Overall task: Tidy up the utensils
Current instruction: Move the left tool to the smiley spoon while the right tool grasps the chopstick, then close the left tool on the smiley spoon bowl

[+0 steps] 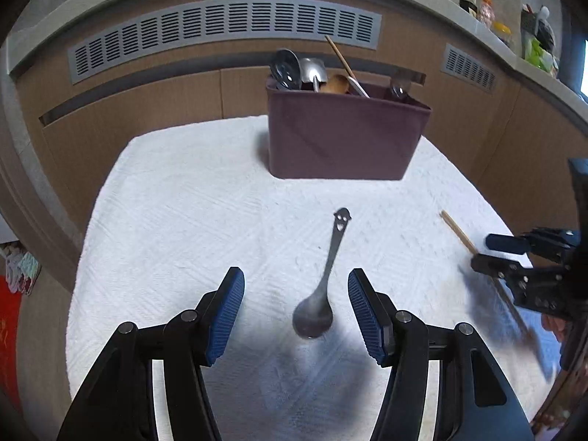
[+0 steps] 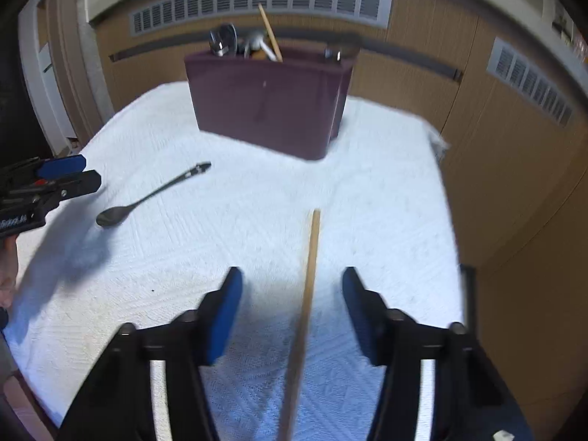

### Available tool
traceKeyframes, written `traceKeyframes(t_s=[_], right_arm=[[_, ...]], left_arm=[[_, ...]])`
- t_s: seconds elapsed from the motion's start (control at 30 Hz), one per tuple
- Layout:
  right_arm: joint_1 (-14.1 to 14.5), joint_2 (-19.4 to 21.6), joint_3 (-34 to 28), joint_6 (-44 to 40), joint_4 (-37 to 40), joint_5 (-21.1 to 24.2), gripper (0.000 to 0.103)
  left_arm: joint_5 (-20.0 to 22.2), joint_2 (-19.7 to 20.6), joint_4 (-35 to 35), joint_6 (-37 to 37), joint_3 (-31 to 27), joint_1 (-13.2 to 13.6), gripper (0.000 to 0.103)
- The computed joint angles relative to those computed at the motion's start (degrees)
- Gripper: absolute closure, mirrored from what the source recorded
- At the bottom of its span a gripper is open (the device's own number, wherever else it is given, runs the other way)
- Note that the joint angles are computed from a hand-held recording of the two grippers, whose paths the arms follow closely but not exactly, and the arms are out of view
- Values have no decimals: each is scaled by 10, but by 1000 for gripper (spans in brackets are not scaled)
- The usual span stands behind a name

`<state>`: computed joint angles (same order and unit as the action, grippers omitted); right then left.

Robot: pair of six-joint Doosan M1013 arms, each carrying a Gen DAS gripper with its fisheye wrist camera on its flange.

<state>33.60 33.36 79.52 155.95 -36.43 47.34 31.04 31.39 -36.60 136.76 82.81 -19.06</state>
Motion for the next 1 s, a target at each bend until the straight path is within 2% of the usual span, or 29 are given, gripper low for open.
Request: traceKeyframes(t_s=[0.03, 0.1, 0.13, 0.17, 0.2, 0.27, 0.33, 0.47, 0.57, 0.63, 0.77, 0.83, 0.93, 1.0], right_arm=[[-5, 0, 3, -7, 23, -13, 70], [-13, 1, 4, -9, 53, -24, 77], [-13, 5, 0, -4, 50, -14, 83], [-13, 8, -5, -8, 49, -2, 93], [-12, 11, -7, -10, 48, 6, 96], [-11, 9, -5, -4, 43, 6, 99], [-7, 6, -3, 7, 26, 7, 99], [-2, -7, 6, 24, 1, -17, 99], [2, -9, 5, 32, -19, -17, 99], [4, -10, 6, 35, -25, -18, 99], [2, -17, 21, 35, -17, -27, 99], [1, -16, 25, 26, -8, -26, 94], [0, -14, 27, 23, -3, -26, 94], [-2, -14, 28, 23, 3, -32, 93]], left_arm=[[5, 0, -1, 4, 0, 0, 43], [15, 1, -1, 10, -1, 1, 43], [21, 3, 3, 8, -6, 0, 43], [26, 4, 8, 7, -9, -1, 44], [33, 7, 16, 2, -16, -2, 44], [53, 14, 30, -6, -31, -3, 45], [84, 25, 40, -13, -51, -4, 50], [157, 55, 75, -34, -106, -13, 69], [172, 67, 121, -41, -130, -25, 77], [178, 67, 137, -48, -134, -26, 77], [139, 40, 114, -16, -87, -17, 76], [119, 29, 98, -14, -61, -12, 76], [86, 22, 97, -43, -35, -11, 75], [39, 16, 111, -63, -14, -16, 73]])
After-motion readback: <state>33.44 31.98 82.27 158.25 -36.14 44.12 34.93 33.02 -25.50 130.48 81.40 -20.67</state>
